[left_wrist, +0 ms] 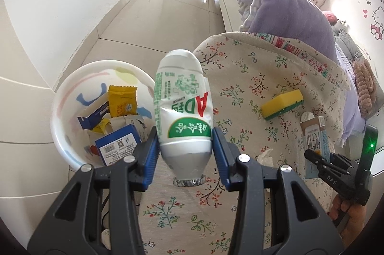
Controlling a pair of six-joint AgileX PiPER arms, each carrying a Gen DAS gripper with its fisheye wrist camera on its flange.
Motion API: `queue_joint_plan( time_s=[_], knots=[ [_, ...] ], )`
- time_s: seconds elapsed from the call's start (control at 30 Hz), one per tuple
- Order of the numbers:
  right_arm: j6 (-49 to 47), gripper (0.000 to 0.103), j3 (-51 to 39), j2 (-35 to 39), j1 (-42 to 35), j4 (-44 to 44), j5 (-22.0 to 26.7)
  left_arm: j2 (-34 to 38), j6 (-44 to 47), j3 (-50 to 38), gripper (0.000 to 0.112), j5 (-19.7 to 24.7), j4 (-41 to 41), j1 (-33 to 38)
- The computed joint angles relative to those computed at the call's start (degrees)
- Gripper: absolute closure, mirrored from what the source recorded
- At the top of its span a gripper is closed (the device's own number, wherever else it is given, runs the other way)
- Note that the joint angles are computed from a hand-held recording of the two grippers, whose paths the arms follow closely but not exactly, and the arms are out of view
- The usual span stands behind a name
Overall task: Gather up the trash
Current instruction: 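Carry bottle and carton to the wastebasket and open both grippers over it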
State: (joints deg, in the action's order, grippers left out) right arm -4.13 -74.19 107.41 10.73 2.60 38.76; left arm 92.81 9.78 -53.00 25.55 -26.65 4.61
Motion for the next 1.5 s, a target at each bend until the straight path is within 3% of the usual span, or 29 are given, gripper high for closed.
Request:
queue_joint_plan(
  time_s=[0.43,0.73,1.13,1.17,1.27,1.5],
  knots=[
    [-0.94,0.067,1.47,-8.56,5.38,7.15,0.48,-2.65,4.93,1.20,0.067,0.72,-3.08,6.88],
    [-0.87,0.067,-1.21,-6.98,12.60,11.45,-0.10,-3.11,9.36,2.02,0.067,-0.03,-4.14,11.02],
    [-0.66,0.067,-9.17,1.19,19.89,16.88,-0.42,1.27,17.65,-0.14,0.066,1.87,-8.48,17.14],
    [-0.63,0.067,-9.87,2.08,20.32,17.32,-0.54,1.89,15.38,-0.71,0.062,1.87,-5.76,16.85],
    [-0.07,0.067,-12.36,4.70,21.66,18.34,-0.46,1.56,3.61,-0.39,0.027,-0.37,5.65,15.71],
    [2.28,0.067,-18.58,10.33,24.17,18.87,0.10,0.32,-5.43,0.30,0.019,0.13,16.92,17.01]
  ],
)
